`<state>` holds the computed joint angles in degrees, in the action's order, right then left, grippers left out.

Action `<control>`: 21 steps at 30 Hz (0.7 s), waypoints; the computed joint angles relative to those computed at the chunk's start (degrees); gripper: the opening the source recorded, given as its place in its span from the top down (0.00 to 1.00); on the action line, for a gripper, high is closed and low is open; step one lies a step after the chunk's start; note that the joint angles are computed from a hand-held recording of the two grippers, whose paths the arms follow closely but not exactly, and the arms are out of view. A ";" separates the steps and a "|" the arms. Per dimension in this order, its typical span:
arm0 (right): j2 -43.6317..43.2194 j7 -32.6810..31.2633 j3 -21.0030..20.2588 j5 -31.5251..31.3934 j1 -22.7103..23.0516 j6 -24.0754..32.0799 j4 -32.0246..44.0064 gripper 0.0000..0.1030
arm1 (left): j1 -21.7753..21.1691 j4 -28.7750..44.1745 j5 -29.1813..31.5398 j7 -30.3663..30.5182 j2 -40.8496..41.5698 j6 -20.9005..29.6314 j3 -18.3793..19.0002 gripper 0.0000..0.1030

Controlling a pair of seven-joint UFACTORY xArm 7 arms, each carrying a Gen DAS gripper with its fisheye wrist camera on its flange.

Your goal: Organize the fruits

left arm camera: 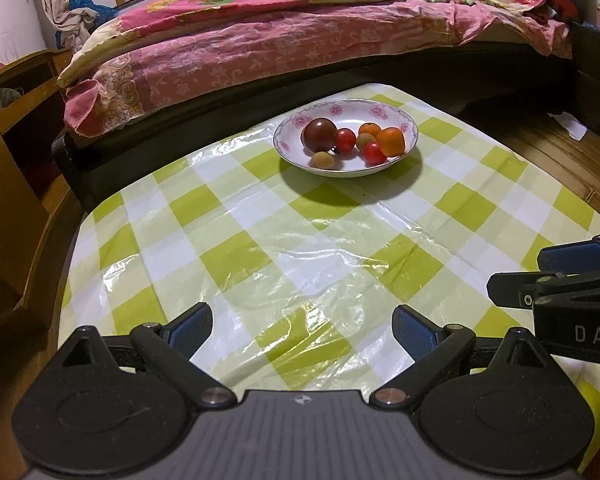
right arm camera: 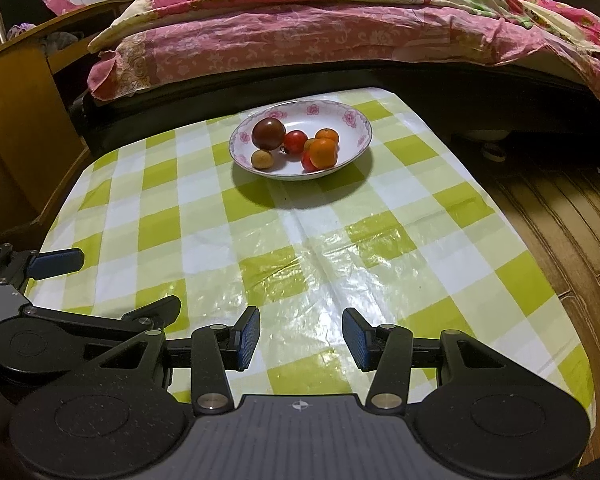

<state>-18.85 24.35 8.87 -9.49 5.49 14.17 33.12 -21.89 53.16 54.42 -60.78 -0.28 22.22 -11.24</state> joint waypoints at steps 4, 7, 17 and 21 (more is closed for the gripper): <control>-0.43 -0.04 -0.06 0.13 0.09 0.11 -0.33 0.57 | -0.09 -0.66 0.13 -0.21 -0.54 0.13 -0.14 0.00; -1.26 0.14 0.10 0.19 0.17 0.32 -1.05 0.57 | -0.10 -1.51 0.16 -0.36 -1.26 0.35 -0.51 0.00; -3.59 0.05 0.24 1.23 0.80 1.10 -3.09 0.57 | 0.36 -2.91 -0.62 -0.17 -2.58 1.03 -1.62 0.00; -3.98 0.19 0.48 1.24 0.87 1.54 -3.36 0.57 | 0.43 -3.22 -0.76 -0.17 -2.88 1.38 -1.91 0.00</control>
<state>-22.83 24.55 9.35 -8.26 6.36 15.70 29.76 -21.46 49.94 53.67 -60.94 -3.16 23.60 -13.15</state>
